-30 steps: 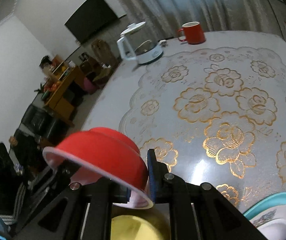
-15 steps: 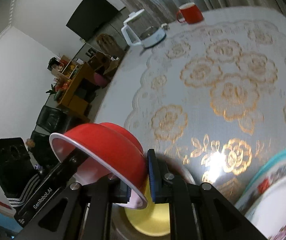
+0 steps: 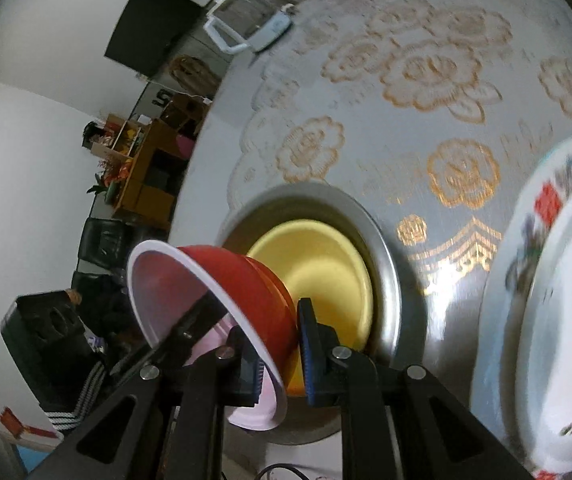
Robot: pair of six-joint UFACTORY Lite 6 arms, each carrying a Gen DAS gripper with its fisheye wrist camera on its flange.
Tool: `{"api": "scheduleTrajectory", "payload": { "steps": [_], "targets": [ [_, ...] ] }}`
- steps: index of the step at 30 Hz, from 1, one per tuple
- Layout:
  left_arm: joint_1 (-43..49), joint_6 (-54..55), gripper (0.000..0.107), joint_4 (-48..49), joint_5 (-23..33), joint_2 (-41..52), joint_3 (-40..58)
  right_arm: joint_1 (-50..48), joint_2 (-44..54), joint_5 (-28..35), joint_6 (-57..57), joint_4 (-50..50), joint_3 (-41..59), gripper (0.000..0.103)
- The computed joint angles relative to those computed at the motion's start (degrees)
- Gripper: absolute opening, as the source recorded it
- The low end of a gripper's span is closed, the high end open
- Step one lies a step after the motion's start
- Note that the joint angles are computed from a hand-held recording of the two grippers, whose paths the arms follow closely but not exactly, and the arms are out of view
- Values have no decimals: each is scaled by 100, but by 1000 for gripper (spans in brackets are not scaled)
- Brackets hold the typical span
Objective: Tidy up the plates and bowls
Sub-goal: 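Lower the pink-and-red bowl into the yellow bowl inside the steel bowl, then open both tools and move them to the steel bowl's rim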
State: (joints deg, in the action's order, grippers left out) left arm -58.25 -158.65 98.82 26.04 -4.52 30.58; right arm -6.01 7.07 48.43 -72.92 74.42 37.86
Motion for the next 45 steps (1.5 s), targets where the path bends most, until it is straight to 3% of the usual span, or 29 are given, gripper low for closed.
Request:
{"api": "scheduleTrajectory", "payload": {
  "steps": [5,14,17,19,20,22,23,25,29,32,37,42,45],
  "targets": [
    [-23,17,18,-55,8,304,162,-42,-59,-155,-166,-16,-84,16],
    [-2,746,21,-807,83,641,464,338,-664,-1142,-270,61,-375,19],
    [-93,921,34,-995,170,608,507,432,-641,-1278,-427,197,-407,19],
    [-222,988,53,-1114,273,542,521,522,-638,-1393,-459,239,-393,14],
    [-309,1069,55,-1231,378,512,540,565,-688,-1455,-507,265,-417,13],
    [-455,1485,74,-1720,651,466,627,684,-822,-1653,-618,373,-493,13],
    [-518,1538,78,-1815,788,395,609,802,-964,-1951,-702,475,-573,13],
    [-556,1223,79,-1541,839,47,347,845,-1047,-2222,-936,669,-626,14],
    [-582,1466,75,-1832,1051,-99,218,710,-936,-2156,-1057,736,-573,13],
    [-550,1324,69,-1720,964,-93,113,839,-1056,-2330,-1244,933,-680,13],
    [-700,1290,49,-1708,1137,8,112,855,-1064,-2325,-1177,935,-672,15],
    [-791,1023,49,-1628,1237,-83,-54,1107,-1185,-2569,-1400,1077,-728,25],
    [-977,923,57,-1778,1455,-261,-170,1152,-1564,-2695,-2036,1632,-984,28]
  ]
}}
